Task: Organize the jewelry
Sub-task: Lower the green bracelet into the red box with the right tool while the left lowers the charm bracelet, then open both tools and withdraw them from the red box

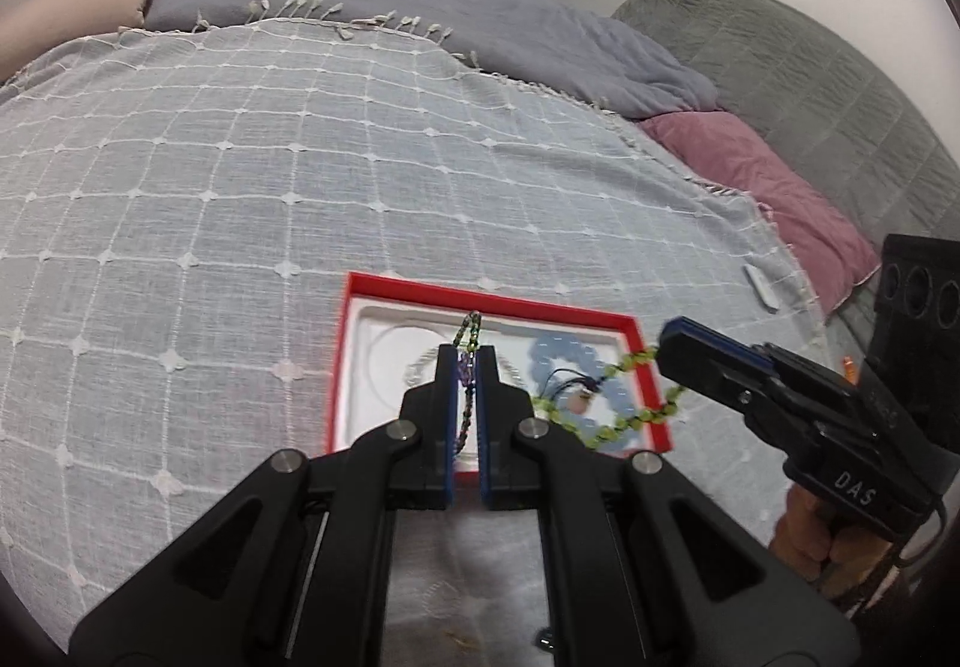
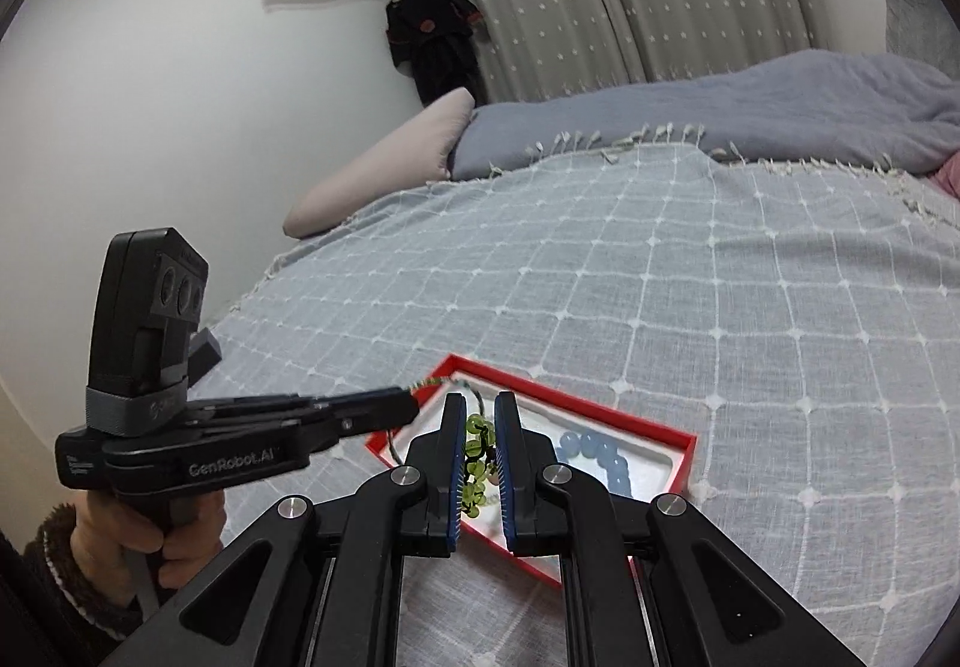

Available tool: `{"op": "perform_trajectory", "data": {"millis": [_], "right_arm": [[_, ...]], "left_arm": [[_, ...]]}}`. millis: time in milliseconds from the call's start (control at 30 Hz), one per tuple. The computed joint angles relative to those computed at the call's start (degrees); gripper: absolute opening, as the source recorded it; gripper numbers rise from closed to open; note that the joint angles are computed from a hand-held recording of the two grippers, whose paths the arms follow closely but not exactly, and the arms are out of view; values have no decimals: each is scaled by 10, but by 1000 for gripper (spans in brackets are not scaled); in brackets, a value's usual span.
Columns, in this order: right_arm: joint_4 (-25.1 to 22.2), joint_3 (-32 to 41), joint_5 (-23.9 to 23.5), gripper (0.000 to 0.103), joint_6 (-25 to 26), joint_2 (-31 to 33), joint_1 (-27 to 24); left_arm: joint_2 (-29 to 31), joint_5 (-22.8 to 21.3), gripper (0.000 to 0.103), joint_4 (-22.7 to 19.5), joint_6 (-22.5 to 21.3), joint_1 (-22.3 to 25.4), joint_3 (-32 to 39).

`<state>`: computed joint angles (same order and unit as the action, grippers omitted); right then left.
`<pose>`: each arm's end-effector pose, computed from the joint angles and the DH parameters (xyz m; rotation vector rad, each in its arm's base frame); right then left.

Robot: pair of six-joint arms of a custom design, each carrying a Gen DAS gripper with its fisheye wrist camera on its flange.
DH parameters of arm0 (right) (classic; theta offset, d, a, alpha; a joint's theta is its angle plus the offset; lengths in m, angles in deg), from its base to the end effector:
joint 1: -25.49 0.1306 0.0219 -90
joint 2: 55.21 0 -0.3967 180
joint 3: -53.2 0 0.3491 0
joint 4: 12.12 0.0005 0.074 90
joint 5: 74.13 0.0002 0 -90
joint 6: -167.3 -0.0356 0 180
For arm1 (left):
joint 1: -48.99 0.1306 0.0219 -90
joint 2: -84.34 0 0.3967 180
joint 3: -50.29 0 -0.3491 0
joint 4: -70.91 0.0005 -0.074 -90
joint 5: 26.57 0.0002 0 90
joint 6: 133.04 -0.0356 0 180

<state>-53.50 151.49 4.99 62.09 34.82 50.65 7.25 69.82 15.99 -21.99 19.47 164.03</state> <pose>0.4126 0.2007 0.5178 -0.3035 2.1798 0.6072 0.4606 -0.2659 0.5066 0.2343 2.3937 -0.5563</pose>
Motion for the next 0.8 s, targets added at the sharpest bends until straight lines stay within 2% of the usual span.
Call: {"op": "perform_trajectory", "data": {"millis": [267, 467, 533, 600, 633, 667, 700, 733, 767, 800], "right_arm": [[-35, -3, 66, 10, 19, 14, -4], [-58, 4, 89, 11, 21, 18, -7], [-67, 5, 92, 14, 19, 16, -7], [-76, 5, 95, 17, 20, 12, -7], [-79, 6, 99, 21, 23, 12, -6], [-82, 5, 105, 31, 27, 9, -5], [-82, 4, 110, 39, 28, 6, -4], [-80, 2, 114, 59, 28, 4, -4], [-70, -4, 118, 64, 27, -2, -3], [-63, -9, 121, 64, 29, -7, -2]], "left_arm": [[12, -42, 6, 3, -18, -1, 4], [11, -71, 7, 5, -45, -11, 3], [6, -79, 14, 5, -58, -15, 1], [2, -93, 35, 2, -73, -20, 0], [0, -100, 41, 1, -79, -23, -1], [-4, -109, 48, 1, -84, -26, -4], [-6, -112, 50, 0, -84, -26, -6], [-8, -111, 50, -4, -80, -26, -7], [-10, -108, 51, -8, -75, -26, -8], [-11, -107, 56, -11, -71, -25, -9]]}}
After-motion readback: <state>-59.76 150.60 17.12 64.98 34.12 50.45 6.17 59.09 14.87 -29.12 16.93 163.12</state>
